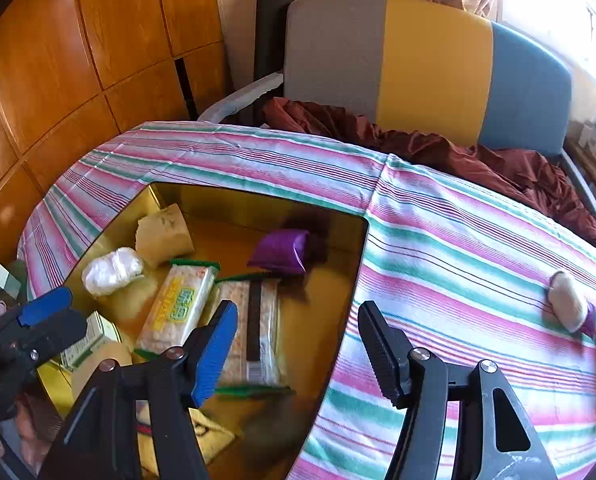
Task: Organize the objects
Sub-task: 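Lower the purple pouch into the gold tray and open the right tool, then move both tools away from the tray toward the remaining items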
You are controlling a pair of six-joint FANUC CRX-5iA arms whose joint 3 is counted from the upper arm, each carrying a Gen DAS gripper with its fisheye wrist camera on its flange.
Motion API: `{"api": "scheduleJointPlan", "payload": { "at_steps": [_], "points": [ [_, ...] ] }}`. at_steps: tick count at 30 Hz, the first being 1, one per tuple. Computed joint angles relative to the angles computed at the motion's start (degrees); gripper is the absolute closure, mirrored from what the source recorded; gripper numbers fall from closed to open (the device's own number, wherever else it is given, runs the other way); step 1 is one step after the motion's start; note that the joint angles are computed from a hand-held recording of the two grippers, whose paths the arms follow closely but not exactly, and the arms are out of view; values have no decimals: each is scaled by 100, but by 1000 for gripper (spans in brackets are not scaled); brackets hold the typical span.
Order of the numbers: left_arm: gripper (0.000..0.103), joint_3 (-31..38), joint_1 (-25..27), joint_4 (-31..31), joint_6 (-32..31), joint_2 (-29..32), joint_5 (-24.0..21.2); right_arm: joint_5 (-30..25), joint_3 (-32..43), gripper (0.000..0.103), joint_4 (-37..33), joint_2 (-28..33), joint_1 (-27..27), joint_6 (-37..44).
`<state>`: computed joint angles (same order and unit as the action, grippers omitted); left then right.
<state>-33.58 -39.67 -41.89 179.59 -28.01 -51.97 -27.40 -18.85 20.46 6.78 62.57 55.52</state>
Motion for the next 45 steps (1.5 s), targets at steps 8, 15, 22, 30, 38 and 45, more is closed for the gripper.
{"api": "scheduleJointPlan", "payload": {
  "at_steps": [8,15,22,30,38,45],
  "points": [
    [18,63,-145,26,-88,105,144,22,-533,37,816,-350,-24,-663],
    [18,98,-357,-82,-146,217,437,-103,-783,33,943,-632,-211,-817],
    [18,355,-937,-405,-126,503,646,-213,-1088,30,785,-925,-473,-757],
    [18,848,-1463,-516,-423,1184,731,-386,-1388,30,450,-1126,-863,-587],
    [18,1178,-1356,269,-1609,1773,1387,-633,-1538,30,-63,-1256,-1525,-22],
    [18,1524,-1336,730,-2352,2269,1577,-797,-1446,29,203,-1200,-2543,83]
  ]
}}
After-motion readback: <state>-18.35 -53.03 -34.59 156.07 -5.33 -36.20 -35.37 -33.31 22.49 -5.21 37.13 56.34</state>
